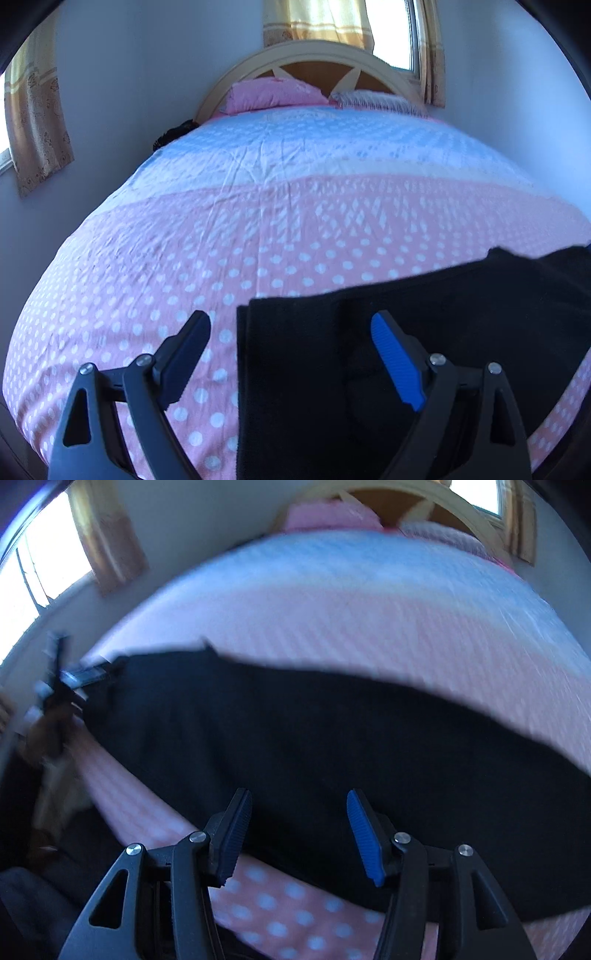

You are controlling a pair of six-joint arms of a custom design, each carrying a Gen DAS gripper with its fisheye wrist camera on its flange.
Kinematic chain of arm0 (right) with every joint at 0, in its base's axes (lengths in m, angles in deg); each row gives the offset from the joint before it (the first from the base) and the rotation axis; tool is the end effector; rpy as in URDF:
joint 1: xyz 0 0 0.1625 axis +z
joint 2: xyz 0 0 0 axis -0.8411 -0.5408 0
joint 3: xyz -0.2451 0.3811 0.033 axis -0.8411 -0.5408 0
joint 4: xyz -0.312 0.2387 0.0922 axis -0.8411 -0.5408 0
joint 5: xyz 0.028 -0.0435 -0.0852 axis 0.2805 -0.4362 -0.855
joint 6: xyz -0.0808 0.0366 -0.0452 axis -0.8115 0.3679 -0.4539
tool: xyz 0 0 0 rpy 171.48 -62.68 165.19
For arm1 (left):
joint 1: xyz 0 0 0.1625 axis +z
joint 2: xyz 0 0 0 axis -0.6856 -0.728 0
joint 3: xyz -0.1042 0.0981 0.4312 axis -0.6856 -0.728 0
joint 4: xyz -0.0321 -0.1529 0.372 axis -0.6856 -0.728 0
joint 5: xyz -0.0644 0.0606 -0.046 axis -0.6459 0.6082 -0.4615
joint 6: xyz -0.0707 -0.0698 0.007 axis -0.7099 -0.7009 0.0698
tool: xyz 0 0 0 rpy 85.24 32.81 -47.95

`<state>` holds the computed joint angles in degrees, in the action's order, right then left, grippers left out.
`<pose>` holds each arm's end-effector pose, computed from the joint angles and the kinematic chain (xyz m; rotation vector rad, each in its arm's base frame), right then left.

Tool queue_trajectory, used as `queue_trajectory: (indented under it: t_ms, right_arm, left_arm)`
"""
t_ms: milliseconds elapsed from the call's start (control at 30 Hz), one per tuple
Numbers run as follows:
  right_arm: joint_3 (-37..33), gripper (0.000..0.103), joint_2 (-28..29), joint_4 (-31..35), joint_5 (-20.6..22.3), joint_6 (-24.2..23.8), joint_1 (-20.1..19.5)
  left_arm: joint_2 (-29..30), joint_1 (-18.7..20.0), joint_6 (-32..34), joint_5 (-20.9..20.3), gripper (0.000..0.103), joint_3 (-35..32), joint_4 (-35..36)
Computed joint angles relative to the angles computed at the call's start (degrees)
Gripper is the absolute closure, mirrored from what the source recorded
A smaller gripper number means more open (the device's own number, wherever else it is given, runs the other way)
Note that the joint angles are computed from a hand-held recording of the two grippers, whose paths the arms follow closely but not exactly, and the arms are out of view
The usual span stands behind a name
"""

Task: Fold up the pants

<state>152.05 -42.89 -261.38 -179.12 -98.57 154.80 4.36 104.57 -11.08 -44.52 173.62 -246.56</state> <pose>0.1391 -0.3912 0.0917 0.6280 -2.4355 0.5647 -0.0021 -0.4403 0.2300 0.5236 2.1522 -0.9055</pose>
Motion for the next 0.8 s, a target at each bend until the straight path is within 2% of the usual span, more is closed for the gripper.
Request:
queue_trajectory:
  t_ms: [33, 100, 200, 267, 367, 400, 467, 533, 600, 633, 700, 767, 800]
  right_arm:
    - [0.81, 0.048, 0.98, -3.87, 1.09, -1.58, -0.43]
    - [1.65, 0.048, 0.33, -5.29, 3.46, -1.69, -1.02]
    - [3.38, 0.048, -1.79, -10.43, 7.49, -2.71, -2.27]
    - [4.14, 0.048, -4.0, -13.82, 7.18, -2.74, -3.89]
    - [5.54, 0.048, -9.94, -16.96, 6.69, -0.43, -9.03]
    - [5.83, 0.048, -12.88, -17.5, 6.19, 0.43, -11.89]
    - [6.05, 0.048, -16.96, -17.19, 6.44, 1.63, -16.08]
    - [5.05, 0.048, -22.88, -10.68, 7.23, 3.76, -21.58]
    - [3.48, 0.048, -24.83, -7.02, 5.65, 5.46, -24.47]
    - [2.6, 0.048, -25.75, -5.79, 7.12, 5.01, -27.32]
    - [2.91, 0.048, -28.32, -4.87, 13.92, 4.92, -31.06]
    - [3.56, 0.048, -31.62, -2.39, 19.11, 8.77, -33.42]
    - [4.36, 0.048, -32.34, -3.75, 19.96, 10.19, -33.61]
  left_arm:
    - [0.44, -0.16, -0.62, 1.13, 0.011, 0.11, 0.52]
    - [0.31, 0.57, -2.27, 1.29, 0.011, -0.61, 3.0]
    - [0.37, -0.25, -2.64, 2.57, 0.011, -0.18, 1.77]
    - [-0.02, -1.09, -3.89, 2.63, 0.011, 0.52, 2.24]
    - [0.37, -3.21, -4.47, 3.87, 0.011, 1.66, 0.61]
    - [0.45, -3.71, -4.41, 3.92, 0.011, 1.85, 0.11]
    - [0.81, -4.53, -4.32, 4.05, 0.011, 2.28, -1.41]
    - [1.06, -4.67, -4.74, 4.03, 0.011, 2.46, -1.94]
    - [1.29, -4.21, -5.14, 4.21, 0.011, 2.25, -1.3]
    - [1.81, -3.86, -5.49, 5.06, 0.011, 1.98, -0.76]
    - [2.65, -3.15, -5.86, 6.55, 0.011, 1.46, -0.01]
    - [1.34, -1.51, -8.48, 5.02, 0.01, 0.43, 4.8]
    - [0.5, -0.91, -9.88, 4.44, 0.005, -0.29, 7.28]
